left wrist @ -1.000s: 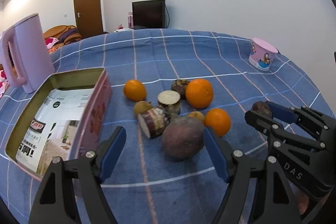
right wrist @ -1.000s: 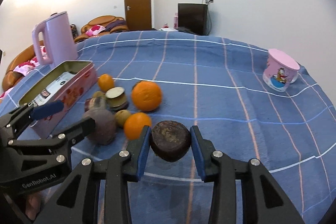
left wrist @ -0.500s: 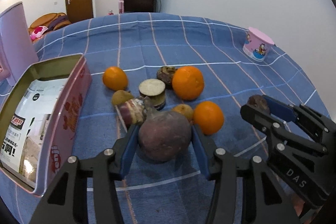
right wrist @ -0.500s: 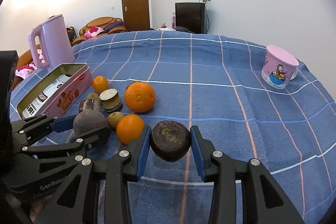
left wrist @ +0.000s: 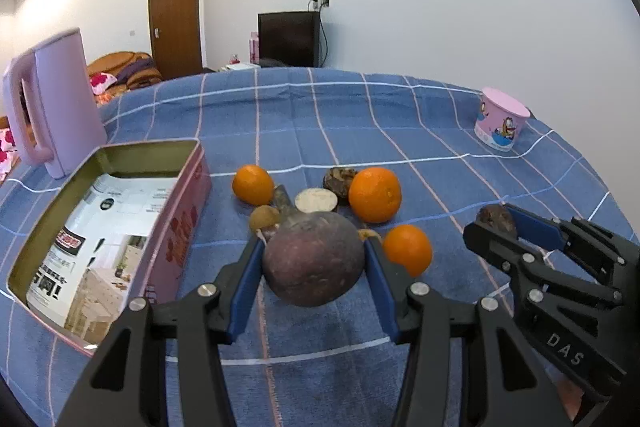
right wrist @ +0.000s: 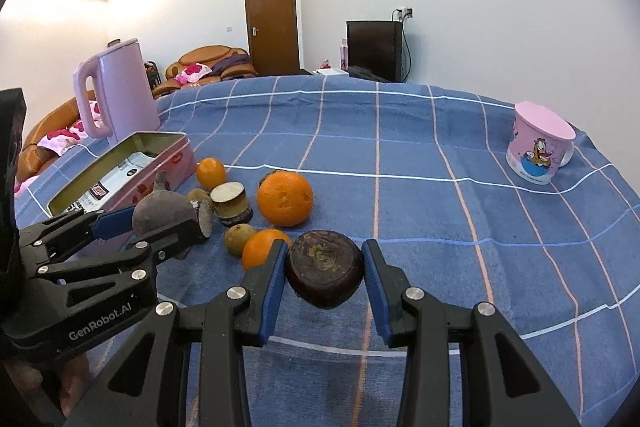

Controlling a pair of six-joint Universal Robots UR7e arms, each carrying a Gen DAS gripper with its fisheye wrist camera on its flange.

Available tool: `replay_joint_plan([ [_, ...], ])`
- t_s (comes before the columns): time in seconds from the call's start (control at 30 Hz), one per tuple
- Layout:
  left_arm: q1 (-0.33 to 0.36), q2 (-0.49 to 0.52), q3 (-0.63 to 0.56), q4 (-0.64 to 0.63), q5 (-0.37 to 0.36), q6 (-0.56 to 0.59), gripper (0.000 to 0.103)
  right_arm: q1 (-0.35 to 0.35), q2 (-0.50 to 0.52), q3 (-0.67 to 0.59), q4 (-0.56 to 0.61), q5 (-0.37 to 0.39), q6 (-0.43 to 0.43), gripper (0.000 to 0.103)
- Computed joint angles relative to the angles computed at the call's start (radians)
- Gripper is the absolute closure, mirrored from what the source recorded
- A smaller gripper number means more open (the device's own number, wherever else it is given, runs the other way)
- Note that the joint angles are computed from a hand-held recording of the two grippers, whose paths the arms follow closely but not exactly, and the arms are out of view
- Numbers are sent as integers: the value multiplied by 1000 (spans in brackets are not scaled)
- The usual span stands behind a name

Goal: Organize fruits
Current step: 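Lift both held fruits and carry them over the pink tin box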

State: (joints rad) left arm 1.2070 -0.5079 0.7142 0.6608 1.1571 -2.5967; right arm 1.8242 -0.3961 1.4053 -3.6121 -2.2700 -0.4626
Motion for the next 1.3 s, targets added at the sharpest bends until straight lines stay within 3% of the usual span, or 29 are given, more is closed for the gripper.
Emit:
replay_joint_plan([
  [0.73,-14,-125,230,-251,8,88,50,8,7,23,-117,55,-73,63],
  [1.3,-17,-181,330,-363,28,126,50,8,8,46,-199,102,-111,63],
])
